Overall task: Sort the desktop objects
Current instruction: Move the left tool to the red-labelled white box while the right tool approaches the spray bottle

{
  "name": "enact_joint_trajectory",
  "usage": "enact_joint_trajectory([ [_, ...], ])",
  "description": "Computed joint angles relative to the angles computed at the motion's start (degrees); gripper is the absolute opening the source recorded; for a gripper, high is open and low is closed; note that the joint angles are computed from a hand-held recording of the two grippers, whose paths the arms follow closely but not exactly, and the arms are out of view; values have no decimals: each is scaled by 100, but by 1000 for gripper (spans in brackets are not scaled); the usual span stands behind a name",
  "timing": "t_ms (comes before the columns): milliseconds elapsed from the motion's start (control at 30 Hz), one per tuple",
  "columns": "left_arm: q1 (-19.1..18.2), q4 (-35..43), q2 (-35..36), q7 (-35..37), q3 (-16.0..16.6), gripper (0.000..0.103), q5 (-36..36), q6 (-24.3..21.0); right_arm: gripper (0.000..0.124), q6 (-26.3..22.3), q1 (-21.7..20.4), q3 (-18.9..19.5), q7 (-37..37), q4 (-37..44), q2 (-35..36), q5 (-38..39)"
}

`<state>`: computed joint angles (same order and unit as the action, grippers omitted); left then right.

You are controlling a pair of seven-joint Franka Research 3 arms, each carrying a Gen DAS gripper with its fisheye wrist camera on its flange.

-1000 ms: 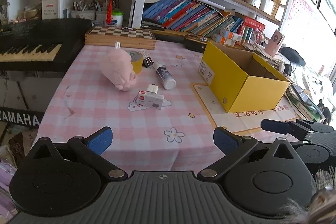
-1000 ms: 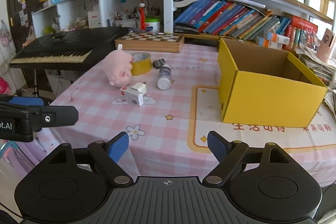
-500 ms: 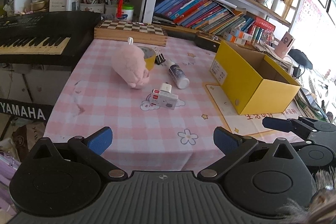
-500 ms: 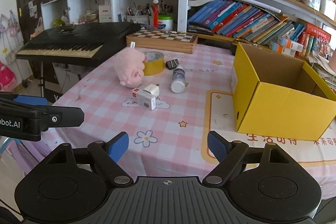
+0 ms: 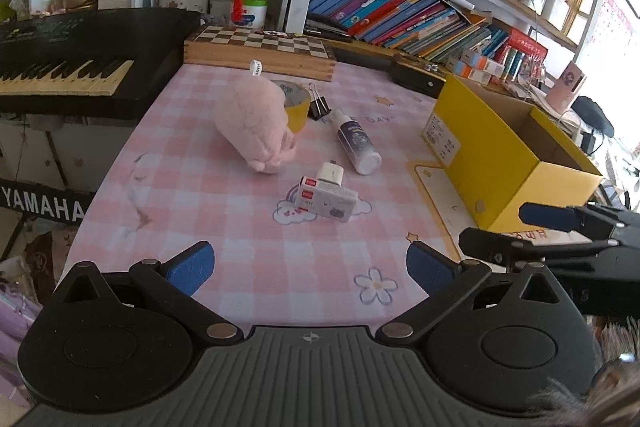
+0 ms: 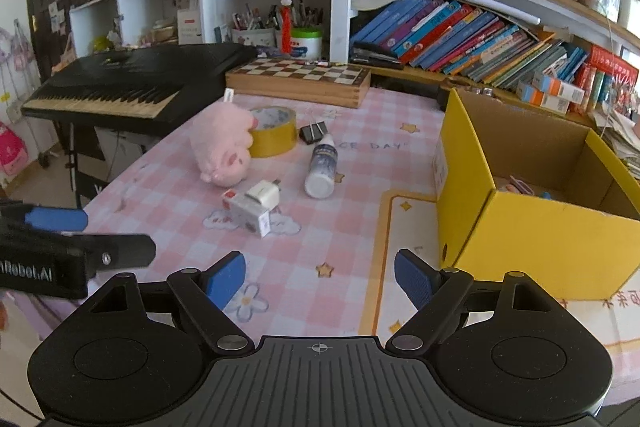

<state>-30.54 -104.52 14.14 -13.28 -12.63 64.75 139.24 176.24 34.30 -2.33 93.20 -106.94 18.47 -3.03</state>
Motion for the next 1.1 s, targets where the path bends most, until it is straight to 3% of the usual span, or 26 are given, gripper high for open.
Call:
enact_joint_trajectory([
  [133, -40, 377, 317, 138, 72, 103, 36, -148, 84, -235, -422, 454, -418, 467, 312, 399],
  [367, -57, 850, 771, 431, 295, 99, -54, 44, 84, -1003, -523, 479, -497, 1480, 912, 674],
  [600, -75, 1326, 1216, 970, 474, 84, -441, 121, 83, -1372, -663, 601, -832, 2713, 1685, 875],
  [1100, -217, 2513, 2222, 2271, 875, 78, -1184, 336, 83, -3029, -670, 647, -1318, 5975, 3592, 1086],
])
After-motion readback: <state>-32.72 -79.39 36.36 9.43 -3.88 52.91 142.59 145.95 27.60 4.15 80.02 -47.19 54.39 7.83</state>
